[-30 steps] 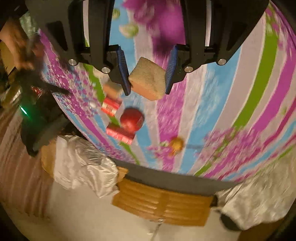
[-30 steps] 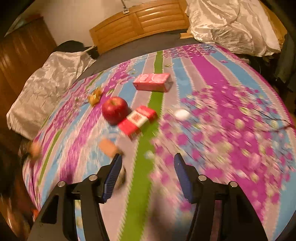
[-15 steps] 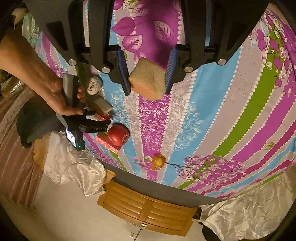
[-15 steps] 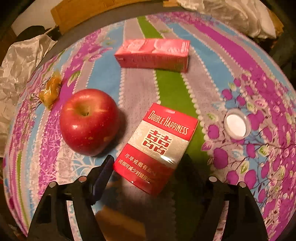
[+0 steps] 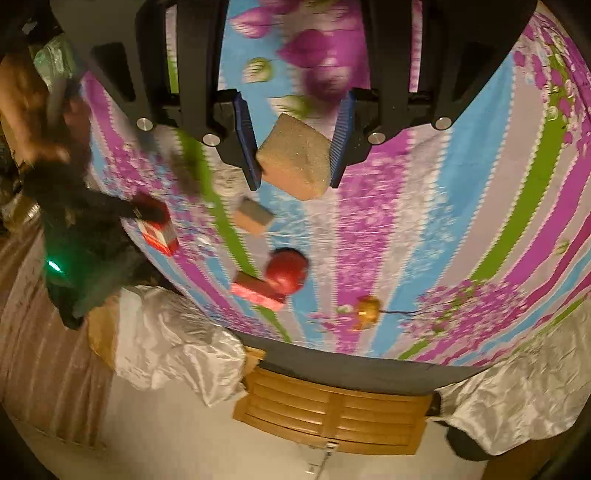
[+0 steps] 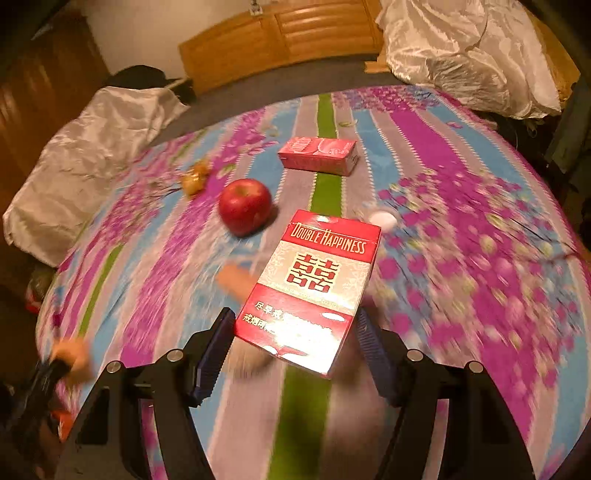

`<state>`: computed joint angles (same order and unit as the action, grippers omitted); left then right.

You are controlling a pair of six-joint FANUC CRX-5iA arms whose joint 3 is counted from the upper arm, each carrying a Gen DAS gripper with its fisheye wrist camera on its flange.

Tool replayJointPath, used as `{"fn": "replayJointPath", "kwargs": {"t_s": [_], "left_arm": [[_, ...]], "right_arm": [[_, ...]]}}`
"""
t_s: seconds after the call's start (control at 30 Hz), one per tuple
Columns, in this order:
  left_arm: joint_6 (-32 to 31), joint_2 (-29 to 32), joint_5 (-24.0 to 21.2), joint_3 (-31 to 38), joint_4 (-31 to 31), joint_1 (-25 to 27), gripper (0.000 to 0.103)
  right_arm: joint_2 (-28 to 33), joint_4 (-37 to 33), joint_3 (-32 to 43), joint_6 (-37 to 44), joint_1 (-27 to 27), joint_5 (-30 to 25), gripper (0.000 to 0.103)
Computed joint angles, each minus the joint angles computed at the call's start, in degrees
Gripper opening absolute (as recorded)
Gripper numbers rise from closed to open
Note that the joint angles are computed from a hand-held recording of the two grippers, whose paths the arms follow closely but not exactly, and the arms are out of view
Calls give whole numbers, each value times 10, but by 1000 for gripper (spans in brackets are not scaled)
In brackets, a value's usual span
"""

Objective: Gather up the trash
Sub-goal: 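Carry the sponge and red cigarette pack over the green bin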

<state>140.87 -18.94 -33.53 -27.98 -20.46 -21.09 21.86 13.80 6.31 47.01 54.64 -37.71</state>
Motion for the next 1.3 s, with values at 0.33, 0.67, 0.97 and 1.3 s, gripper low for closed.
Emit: {"fn": "replayJointPath", "kwargs": {"t_s": [0.33, 0.67, 0.97, 1.3], "left_arm": [[-18, 121, -32, 143, -16, -109, 35], [-126, 300, -70, 374, -5, -201, 36], [-234, 457, -107, 594, 29, -266, 36], [-355, 617, -189, 844, 63, -316, 36]], "right_arm": [[-293, 186, -316, -232, 42, 33, 68], [-543, 356, -458, -392, 56, -163, 68], [-729, 403, -514, -440, 119, -436, 68], [-809, 430, -539, -481, 189, -626, 68]]}}
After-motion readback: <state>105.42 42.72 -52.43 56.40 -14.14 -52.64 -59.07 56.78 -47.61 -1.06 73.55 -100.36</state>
